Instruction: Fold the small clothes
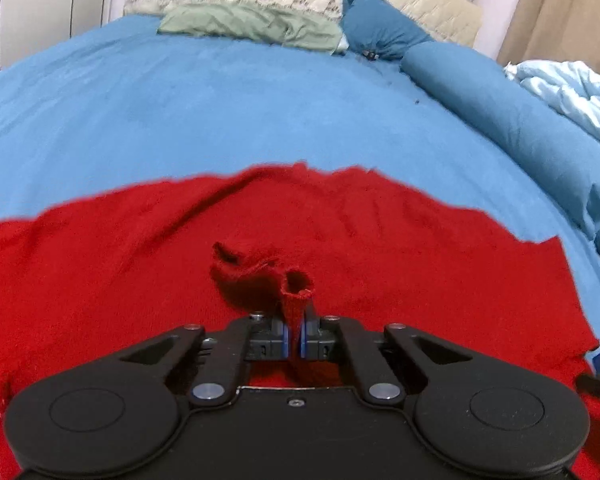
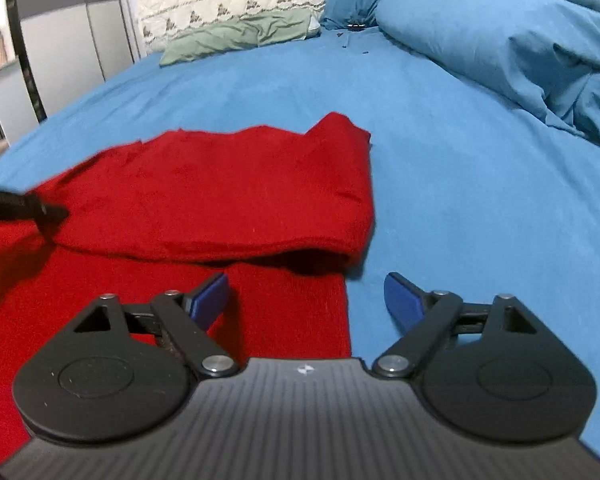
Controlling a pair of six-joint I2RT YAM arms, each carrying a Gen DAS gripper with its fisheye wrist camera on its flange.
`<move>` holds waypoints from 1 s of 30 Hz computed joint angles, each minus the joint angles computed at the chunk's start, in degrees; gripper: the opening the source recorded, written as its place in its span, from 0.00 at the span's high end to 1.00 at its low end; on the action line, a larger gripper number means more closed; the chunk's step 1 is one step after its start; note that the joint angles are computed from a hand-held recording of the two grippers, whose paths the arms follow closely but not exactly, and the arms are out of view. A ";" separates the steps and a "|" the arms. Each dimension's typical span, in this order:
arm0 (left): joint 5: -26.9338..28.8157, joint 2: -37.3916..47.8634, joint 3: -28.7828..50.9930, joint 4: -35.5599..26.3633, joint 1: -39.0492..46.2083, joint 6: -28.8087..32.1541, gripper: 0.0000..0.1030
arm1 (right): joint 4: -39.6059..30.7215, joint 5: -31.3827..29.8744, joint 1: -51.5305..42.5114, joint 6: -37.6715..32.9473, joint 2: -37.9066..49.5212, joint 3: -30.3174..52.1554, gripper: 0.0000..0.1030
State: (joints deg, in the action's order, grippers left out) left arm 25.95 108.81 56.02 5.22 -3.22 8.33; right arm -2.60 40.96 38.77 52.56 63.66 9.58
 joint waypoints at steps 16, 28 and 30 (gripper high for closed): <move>-3.05 -6.09 -6.40 12.21 10.49 2.15 0.95 | 4.34 0.86 -8.03 -14.53 27.21 18.23 0.03; -4.95 -5.42 -6.83 3.70 18.58 9.34 0.48 | -1.50 -5.51 -14.19 -16.75 12.67 11.14 0.03; -3.22 -8.85 -9.09 4.41 20.30 11.07 0.48 | -3.21 -3.62 -10.04 -17.03 8.56 11.35 0.02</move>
